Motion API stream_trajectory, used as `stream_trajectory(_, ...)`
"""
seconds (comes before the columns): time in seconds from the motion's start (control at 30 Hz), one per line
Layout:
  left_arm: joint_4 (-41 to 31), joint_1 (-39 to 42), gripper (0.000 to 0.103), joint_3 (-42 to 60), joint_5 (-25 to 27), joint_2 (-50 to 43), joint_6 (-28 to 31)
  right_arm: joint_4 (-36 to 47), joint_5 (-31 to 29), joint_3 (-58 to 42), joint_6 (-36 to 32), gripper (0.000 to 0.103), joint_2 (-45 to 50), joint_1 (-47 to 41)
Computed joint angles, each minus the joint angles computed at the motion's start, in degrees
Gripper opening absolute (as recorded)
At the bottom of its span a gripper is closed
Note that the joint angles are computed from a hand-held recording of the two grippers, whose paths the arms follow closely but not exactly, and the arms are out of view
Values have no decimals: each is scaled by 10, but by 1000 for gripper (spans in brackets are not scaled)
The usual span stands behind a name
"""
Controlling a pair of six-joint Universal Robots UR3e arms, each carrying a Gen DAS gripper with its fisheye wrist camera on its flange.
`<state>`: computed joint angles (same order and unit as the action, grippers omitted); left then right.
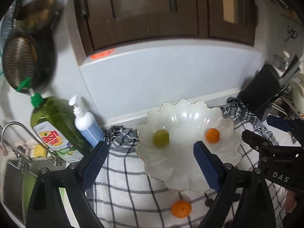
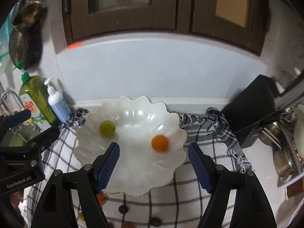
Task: Organize fruits
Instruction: 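Move both tools back over the remaining fruits on the cloth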
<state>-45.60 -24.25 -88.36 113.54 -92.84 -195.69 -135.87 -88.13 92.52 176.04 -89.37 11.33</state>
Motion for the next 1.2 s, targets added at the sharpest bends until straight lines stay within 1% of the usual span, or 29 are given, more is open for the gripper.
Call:
stream_trajectory(0.17, 14, -33, 94, -47, 36, 57, -16, -25, -4, 63, 19, 77, -79, 6)
stream_trajectory(0.4, 38, -87, 97, -121, 90, 132, -31, -55, -39, 139, 39, 77, -177, 33)
stream_trajectory(0.5, 47, -117, 97, -149, 121, 157, -39, -70, -73, 170, 44, 77, -212, 62)
stream_trajectory(0.6, 45, -134, 97, -169, 126, 181, -55, -85, -108, 194, 50, 77, -237, 92)
stream_trajectory(0.67, 36, -151, 97, -177, 142, 193, -71, -85, -121, 204, 55, 77, -252, 106)
stream_trajectory(0.77, 29, -188, 97, -187, 183, 201, -92, -86, -148, 221, 64, 77, -273, 133)
stream_trajectory(0.8, 28, -205, 97, -192, 204, 201, -102, -87, -155, 227, 66, 77, -279, 139)
stream_trajectory(0.9, 16, -239, 97, -201, 239, 202, -123, -85, -181, 245, 78, 77, -298, 164)
stream_trajectory(1.1, -2, -270, 96, -230, 254, 213, -160, -70, -201, 280, 103, 77, -332, 187)
stream_trajectory(1.2, 11, -277, 96, -254, 246, 218, -157, -72, -210, 304, 111, 77, -345, 195)
